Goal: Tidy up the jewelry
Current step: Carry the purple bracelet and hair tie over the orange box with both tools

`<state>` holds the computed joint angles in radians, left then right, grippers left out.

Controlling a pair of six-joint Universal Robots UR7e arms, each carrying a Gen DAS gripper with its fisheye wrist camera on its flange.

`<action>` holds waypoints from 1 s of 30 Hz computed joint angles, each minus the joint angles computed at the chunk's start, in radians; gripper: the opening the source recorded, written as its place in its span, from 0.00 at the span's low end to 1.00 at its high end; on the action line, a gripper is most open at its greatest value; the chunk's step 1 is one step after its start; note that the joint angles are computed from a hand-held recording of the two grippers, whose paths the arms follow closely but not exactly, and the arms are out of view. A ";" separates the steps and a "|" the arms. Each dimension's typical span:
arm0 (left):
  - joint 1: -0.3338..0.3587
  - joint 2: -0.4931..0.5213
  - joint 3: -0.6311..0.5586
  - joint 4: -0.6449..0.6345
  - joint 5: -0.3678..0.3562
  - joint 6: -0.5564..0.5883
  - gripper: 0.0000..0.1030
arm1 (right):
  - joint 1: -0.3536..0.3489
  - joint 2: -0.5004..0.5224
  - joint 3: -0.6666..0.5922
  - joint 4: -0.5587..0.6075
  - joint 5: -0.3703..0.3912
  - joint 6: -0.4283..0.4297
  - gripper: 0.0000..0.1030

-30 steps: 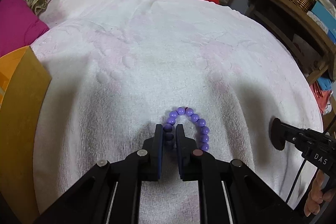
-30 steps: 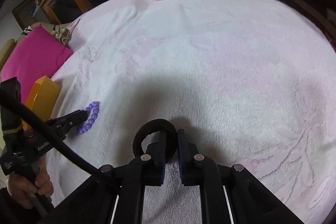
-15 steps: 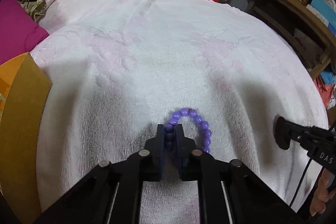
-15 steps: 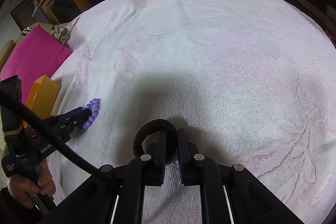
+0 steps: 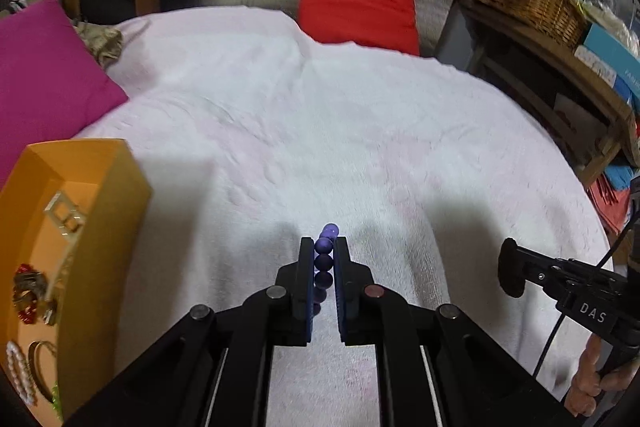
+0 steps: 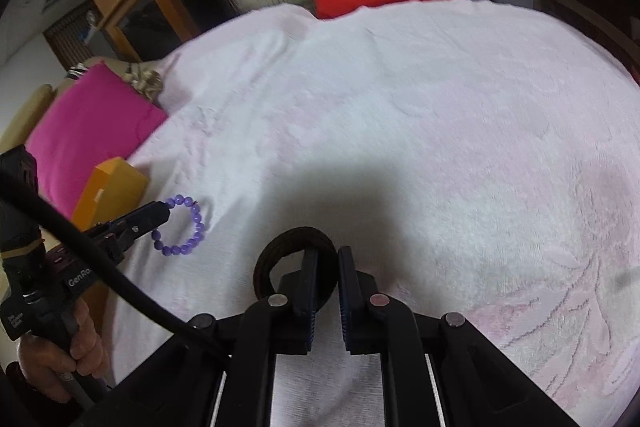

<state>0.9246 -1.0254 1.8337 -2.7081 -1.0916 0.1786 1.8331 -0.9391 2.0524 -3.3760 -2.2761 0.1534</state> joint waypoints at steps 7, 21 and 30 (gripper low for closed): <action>-0.028 -0.059 0.069 -0.084 0.083 0.003 0.09 | 0.028 0.033 -0.007 -0.102 0.014 -0.065 0.10; -0.051 -0.176 0.145 -0.219 0.179 0.034 0.09 | 0.095 0.136 -0.063 -0.250 -0.018 -0.214 0.10; -0.035 -0.245 0.156 -0.219 0.145 0.044 0.09 | 0.151 0.178 -0.136 -0.236 -0.057 -0.244 0.10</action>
